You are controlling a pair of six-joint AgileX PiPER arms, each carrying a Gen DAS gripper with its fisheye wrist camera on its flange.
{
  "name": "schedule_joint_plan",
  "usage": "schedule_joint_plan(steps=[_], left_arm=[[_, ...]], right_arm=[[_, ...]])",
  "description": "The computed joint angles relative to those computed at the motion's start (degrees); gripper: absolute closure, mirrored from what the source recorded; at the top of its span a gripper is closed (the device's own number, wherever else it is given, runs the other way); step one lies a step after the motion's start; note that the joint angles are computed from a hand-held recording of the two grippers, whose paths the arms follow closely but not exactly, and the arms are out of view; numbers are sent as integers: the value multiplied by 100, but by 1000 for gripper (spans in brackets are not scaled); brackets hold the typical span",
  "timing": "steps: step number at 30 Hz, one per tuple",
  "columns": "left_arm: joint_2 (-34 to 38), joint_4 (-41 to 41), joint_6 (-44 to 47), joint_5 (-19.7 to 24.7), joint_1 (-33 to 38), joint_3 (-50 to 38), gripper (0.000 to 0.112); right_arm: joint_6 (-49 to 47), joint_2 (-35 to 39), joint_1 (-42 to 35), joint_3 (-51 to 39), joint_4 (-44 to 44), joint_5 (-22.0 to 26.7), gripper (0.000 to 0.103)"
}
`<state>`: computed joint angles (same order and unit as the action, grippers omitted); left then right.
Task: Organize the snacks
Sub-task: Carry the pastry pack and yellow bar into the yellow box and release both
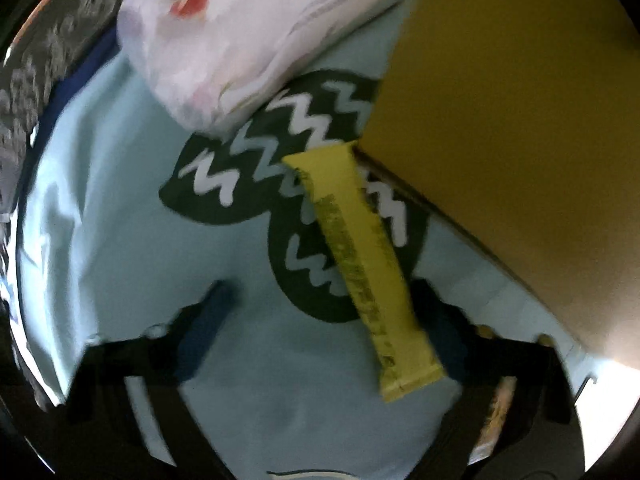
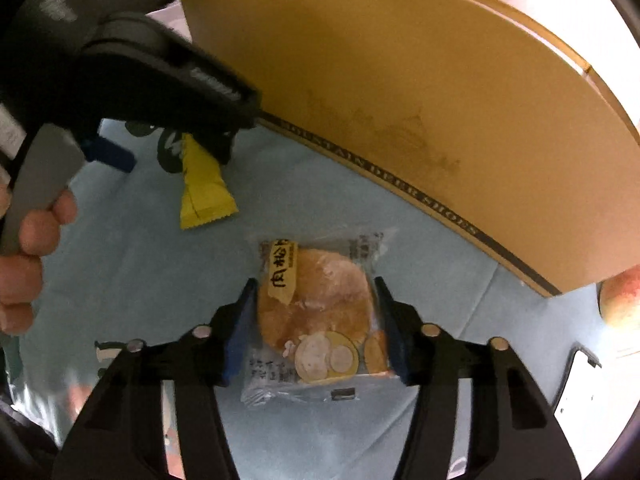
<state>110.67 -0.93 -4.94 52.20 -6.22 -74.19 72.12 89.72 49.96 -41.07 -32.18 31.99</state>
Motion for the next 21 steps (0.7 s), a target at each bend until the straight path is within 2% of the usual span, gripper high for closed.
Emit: schedule_joint_plan(steps=[1, 2, 3, 6, 8, 11, 13, 16, 21], left_arm=[[-99, 47, -34, -39, -149, 62, 62], [-172, 115, 44, -25, -157, 100, 86], [-214, 61, 271, 8, -88, 123, 93], [-339, -270, 979, 63, 246, 271, 94], [-589, -431, 1384, -24, 426, 577, 94], [-927, -553, 1870, -229, 600, 1000, 94], [-1217, -734, 2280, -218, 799, 1281, 94], [-1531, -954, 2904, -221, 1046, 1463, 94], [-2036, -1386, 3797, 353, 1612, 1270, 94]], right_arm=[[-32, -81, -19, 46, 98, 26, 48], [-7, -147, -24, 100, 134, 36, 48], [31, -267, -43, 217, 203, 8, 49], [200, -1130, -336, 985, 764, -563, 49], [288, -1621, -394, 1320, 993, -724, 49], [437, -2205, -246, 1499, 1045, -453, 49], [504, -2397, -153, 1456, 1015, -240, 49], [790, -2256, -3, 1155, 814, -126, 48], [1624, -2672, 739, 1042, 275, 488, 48]])
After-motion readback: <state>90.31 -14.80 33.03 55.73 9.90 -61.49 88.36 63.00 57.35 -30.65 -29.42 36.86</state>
